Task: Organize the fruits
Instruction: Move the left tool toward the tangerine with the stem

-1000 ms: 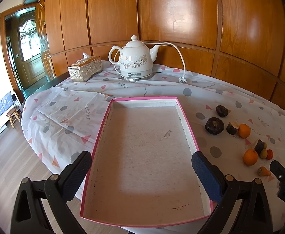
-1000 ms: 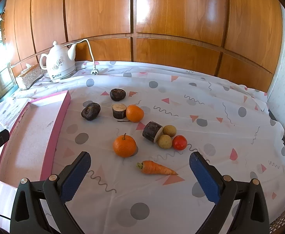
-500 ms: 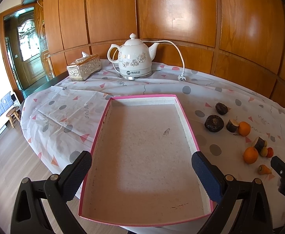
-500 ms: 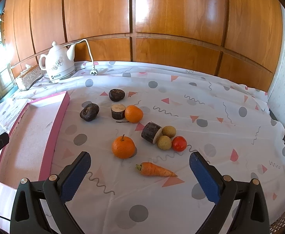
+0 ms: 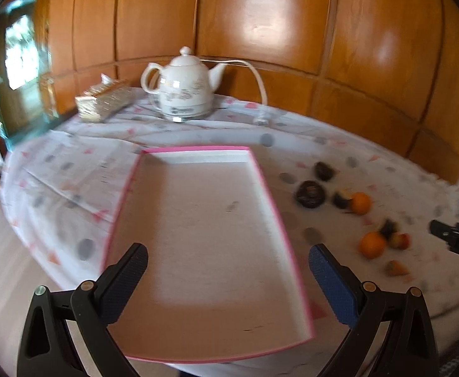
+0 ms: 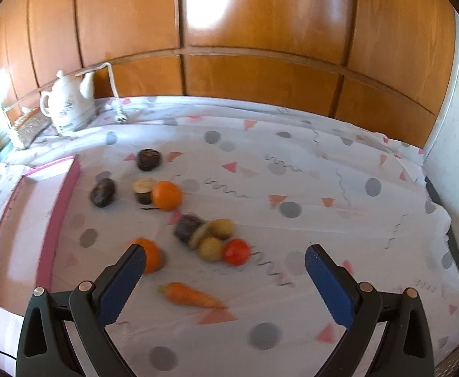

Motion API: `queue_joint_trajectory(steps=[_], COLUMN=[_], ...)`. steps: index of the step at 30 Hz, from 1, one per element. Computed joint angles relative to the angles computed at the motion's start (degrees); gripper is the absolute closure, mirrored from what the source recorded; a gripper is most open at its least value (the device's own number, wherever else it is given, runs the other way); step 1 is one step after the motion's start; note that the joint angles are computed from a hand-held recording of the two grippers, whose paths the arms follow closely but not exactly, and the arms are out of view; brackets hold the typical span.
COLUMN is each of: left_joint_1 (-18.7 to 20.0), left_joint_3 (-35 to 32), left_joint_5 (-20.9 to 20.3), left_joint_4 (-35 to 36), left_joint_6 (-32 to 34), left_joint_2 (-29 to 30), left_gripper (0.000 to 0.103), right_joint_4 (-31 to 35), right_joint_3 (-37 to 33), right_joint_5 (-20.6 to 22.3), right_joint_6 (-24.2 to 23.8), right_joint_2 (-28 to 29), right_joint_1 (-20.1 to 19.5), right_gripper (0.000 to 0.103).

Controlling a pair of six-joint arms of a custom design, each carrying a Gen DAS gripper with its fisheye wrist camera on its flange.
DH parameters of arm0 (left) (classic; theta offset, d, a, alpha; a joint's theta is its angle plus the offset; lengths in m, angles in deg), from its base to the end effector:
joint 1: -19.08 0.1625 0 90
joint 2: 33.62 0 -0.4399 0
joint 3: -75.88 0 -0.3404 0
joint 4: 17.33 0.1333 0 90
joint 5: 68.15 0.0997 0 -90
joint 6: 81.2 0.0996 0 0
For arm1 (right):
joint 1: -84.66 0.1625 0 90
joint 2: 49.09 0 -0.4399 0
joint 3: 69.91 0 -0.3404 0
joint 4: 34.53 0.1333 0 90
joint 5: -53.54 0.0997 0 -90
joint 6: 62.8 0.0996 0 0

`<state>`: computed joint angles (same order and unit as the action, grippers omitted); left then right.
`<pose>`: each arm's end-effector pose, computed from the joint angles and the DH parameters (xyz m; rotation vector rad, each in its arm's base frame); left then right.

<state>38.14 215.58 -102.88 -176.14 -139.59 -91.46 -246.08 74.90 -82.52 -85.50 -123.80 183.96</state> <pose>-0.2763 -0.3231 0.1201 0.3968 2.3208 -0.9971 0.1170 -0.3335 0.3017 0.1654 -2.1379 0.9010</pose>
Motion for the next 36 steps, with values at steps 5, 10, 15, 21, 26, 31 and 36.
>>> queue_joint_trajectory(steps=[5,10,15,21,26,31,36], left_joint_1=[1.1,2.1,2.8,3.9,5.7,7.1,8.2], left_joint_3=[-1.2,-2.4,-4.7,-10.5,-16.4,-20.8,-24.0], left_joint_5=[-1.6,-3.9,-7.1,-10.7,-15.5,-19.9,-21.8], left_joint_4=[0.1,-3.0,-7.1,-7.4,-5.9,-5.7,-5.4], left_joint_6=[1.0,6.1,14.0,23.5,30.0,33.4,34.5], left_joint_2=[0.0,1.5,3.5,8.3,13.9,18.4,21.7], left_gripper=[0.0,0.0,0.0,0.001,0.013,0.013,0.014], right_joint_4=[8.9,9.0,3.4,14.5,12.8,5.8,0.7], right_joint_3=[-4.1,-8.3,-10.2,-11.3,-10.2,-9.5,-8.8], right_joint_5=[-1.3,-3.3,-2.2,2.0,4.4,3.7,3.6], right_joint_6=[-2.7,-7.7,-11.0,-2.5,-6.2,-12.0,-16.8], right_joint_2=[-6.9,-10.1,-11.2,-15.7,-15.6,-13.1,-11.5], right_joint_1=[-3.4,-7.7,-14.8,-19.7,-18.6,-16.7,-14.7], right_gripper=[0.001,0.001,0.001,0.004,0.004,0.004,0.004])
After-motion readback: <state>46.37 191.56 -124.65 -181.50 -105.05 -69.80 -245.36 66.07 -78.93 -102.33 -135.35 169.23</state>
